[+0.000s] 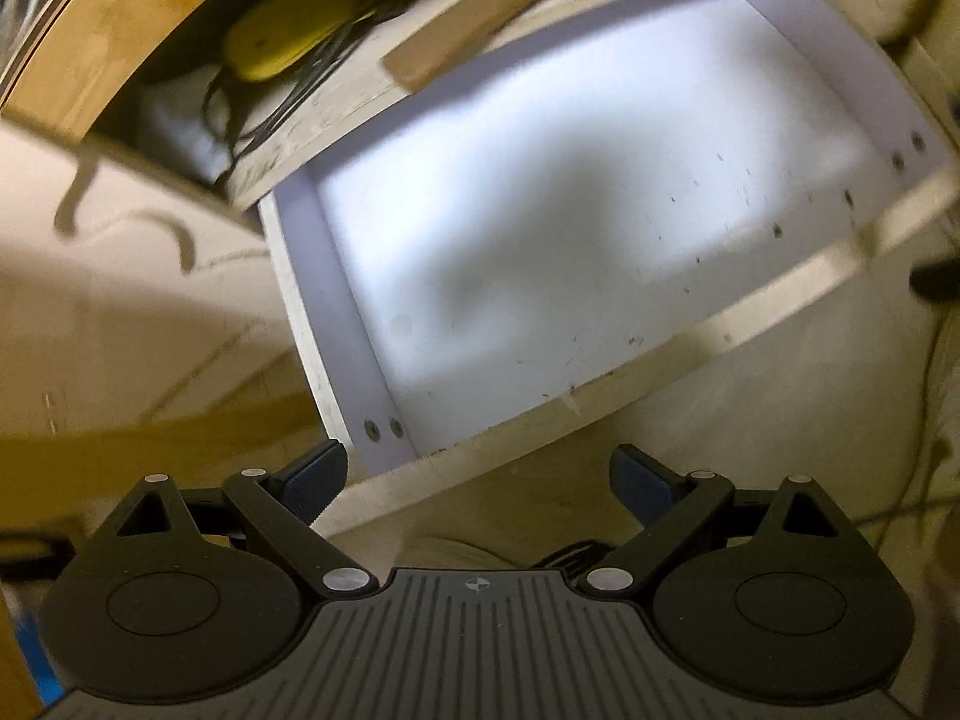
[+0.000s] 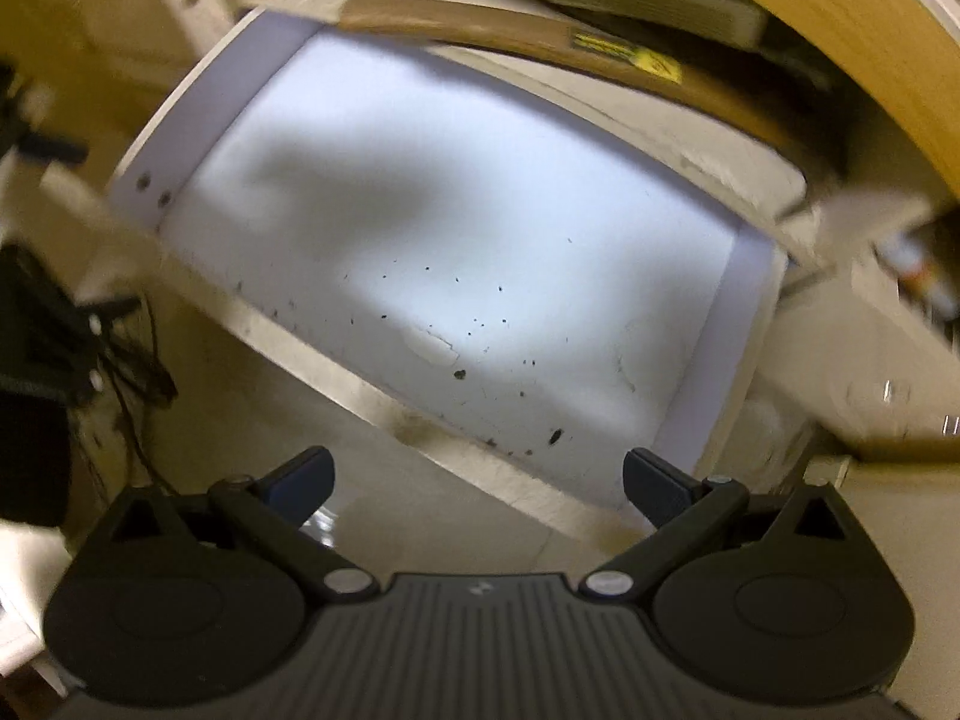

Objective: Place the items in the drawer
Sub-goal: 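Pull the white drawer outward with both tools to open it wider, then raise the left tool to the countertop toward the white red-dotted object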

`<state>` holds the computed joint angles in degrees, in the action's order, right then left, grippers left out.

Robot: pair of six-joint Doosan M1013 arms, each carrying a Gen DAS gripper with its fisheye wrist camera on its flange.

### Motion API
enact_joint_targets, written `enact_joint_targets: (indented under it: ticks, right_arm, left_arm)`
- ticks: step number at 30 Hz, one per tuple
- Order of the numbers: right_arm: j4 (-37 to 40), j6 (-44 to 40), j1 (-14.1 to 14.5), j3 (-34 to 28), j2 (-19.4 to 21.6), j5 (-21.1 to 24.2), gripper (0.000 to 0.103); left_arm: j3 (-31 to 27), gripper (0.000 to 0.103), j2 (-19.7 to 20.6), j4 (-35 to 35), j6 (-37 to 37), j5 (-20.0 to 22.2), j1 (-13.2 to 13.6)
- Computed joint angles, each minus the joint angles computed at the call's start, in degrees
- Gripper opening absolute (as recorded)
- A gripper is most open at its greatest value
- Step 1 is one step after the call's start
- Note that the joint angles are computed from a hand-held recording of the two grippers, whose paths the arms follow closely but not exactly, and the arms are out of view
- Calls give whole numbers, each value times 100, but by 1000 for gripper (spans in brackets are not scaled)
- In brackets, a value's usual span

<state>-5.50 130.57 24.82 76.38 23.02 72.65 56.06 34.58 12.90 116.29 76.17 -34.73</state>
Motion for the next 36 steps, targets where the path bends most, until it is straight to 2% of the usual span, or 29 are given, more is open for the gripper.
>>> enact_joint_targets:
  ticks: [6, 11, 18, 30, 36]
  right_arm:
    - [115, 919, -49, -21, -90, 233, 103]
    - [248, 1794, -84, 151, -245, -70, 103]
    - [53, 2362, 11, 176, -253, -113, 103]
    - [-141, 2642, 63, 145, -245, -29, 103]
    - [-701, 2901, 150, 122, -301, -131, 103]
  left_arm:
    - [-160, 96, 53, -109, -707, 184, 15]
    - [-388, 96, 152, -443, -1492, 458, 92]
    - [-589, 96, 260, -1115, -2638, 687, 262]
    - [-487, 96, 191, -983, -2538, 447, 197]
    - [-311, 96, 41, -952, -2602, -166, 181]
